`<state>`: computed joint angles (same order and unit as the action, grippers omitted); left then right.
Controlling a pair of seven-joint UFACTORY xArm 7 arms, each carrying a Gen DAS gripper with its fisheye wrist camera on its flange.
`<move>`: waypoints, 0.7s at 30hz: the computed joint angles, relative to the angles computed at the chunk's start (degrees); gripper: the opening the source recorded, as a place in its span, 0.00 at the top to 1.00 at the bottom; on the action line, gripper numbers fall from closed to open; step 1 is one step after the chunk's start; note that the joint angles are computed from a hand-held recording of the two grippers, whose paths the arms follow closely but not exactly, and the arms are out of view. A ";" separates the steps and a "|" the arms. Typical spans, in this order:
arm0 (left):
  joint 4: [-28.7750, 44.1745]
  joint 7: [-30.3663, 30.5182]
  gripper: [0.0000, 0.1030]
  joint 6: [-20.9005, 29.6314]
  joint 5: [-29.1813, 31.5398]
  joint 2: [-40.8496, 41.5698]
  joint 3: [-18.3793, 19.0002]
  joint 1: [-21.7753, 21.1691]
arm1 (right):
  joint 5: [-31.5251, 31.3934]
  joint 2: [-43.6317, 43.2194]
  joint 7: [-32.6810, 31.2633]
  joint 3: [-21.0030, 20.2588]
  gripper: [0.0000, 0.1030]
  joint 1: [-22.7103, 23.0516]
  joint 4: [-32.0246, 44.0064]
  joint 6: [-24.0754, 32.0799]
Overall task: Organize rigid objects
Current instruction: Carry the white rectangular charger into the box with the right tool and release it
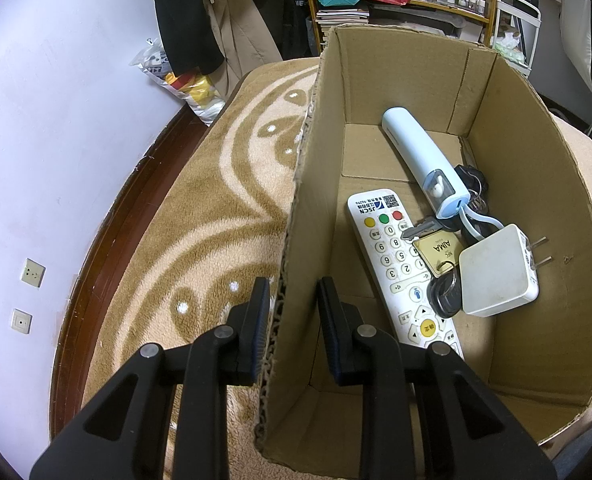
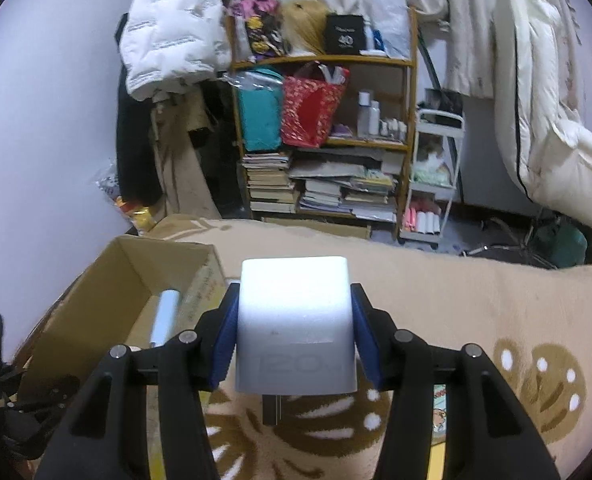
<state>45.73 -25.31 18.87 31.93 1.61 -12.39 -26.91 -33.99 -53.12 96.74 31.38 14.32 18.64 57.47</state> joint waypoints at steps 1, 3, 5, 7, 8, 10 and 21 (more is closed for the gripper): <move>0.00 0.00 0.76 0.00 0.00 0.00 0.01 -0.01 | -0.31 0.30 -0.02 0.10 0.47 -0.13 0.48 -0.35; -0.01 0.04 0.76 0.00 -0.04 0.00 0.02 0.00 | -0.92 0.83 -0.14 0.56 0.47 -0.43 1.40 -0.65; -0.04 0.12 0.76 0.01 -0.11 -0.04 -0.01 -0.03 | -1.76 1.64 -0.48 1.10 0.47 -0.76 2.55 -0.93; -0.04 0.27 0.76 0.00 -0.20 -0.06 0.02 0.02 | -2.66 2.69 -0.57 1.61 0.47 -1.24 3.69 -1.61; -0.07 0.24 0.76 0.04 -0.18 -0.12 0.00 0.00 | -3.23 3.55 -0.51 1.98 0.47 -1.61 4.45 -2.16; -0.06 0.21 0.76 -0.01 -0.15 -0.08 0.01 0.03 | -4.27 5.06 -0.42 2.43 0.47 -2.26 5.64 -3.06; -0.11 0.25 0.76 -0.05 -0.19 -0.11 0.00 0.06 | -8.82 10.50 3.10 2.22 0.47 -3.10 7.29 -13.57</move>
